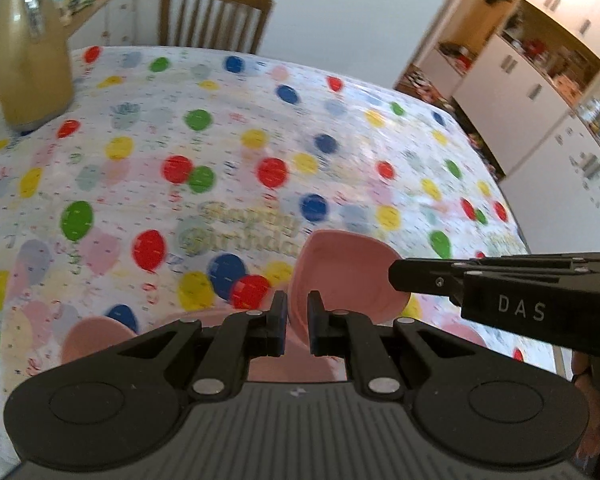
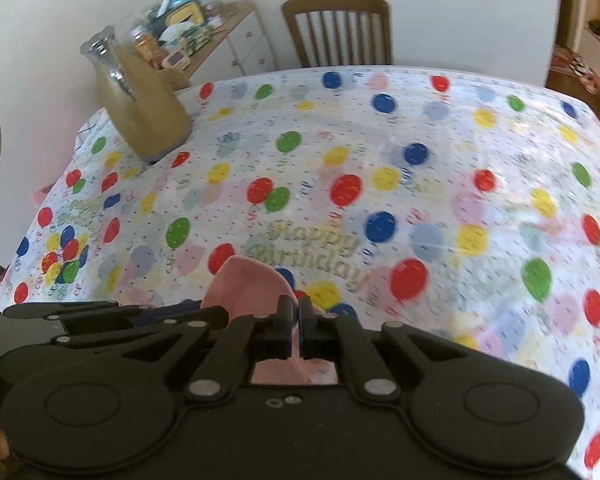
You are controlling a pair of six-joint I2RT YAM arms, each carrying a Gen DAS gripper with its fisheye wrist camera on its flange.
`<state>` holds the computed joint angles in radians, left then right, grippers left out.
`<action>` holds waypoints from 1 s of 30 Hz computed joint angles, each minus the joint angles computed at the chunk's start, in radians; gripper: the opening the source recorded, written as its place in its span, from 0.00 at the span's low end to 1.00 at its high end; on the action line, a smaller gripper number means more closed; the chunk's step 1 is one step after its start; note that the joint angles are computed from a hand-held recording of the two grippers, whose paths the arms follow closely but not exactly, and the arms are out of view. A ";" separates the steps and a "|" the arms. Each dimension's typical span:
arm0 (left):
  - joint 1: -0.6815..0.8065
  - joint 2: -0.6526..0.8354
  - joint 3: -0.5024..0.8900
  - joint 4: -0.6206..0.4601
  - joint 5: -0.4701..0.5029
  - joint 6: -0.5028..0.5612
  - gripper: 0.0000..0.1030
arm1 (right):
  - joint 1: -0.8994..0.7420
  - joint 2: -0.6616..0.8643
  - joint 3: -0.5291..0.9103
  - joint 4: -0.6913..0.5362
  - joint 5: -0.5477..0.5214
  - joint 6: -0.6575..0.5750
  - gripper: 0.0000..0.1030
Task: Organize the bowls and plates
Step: 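Carry the heart-shaped bowl with both grippers toward the large pink bowl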
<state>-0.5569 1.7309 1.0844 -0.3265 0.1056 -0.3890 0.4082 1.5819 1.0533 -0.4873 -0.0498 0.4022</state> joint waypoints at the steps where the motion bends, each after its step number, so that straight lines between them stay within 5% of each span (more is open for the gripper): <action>1: -0.017 -0.002 0.000 -0.001 0.001 0.000 0.10 | -0.005 -0.027 -0.025 -0.001 0.006 0.009 0.02; 17: -0.243 0.101 0.093 -0.024 0.019 -0.012 0.10 | -0.179 -0.411 -0.356 -0.078 0.008 0.044 0.02; 30: -0.321 0.223 0.167 -0.080 -0.047 -0.020 0.10 | -0.284 -0.421 -0.489 -0.023 -0.074 -0.027 0.02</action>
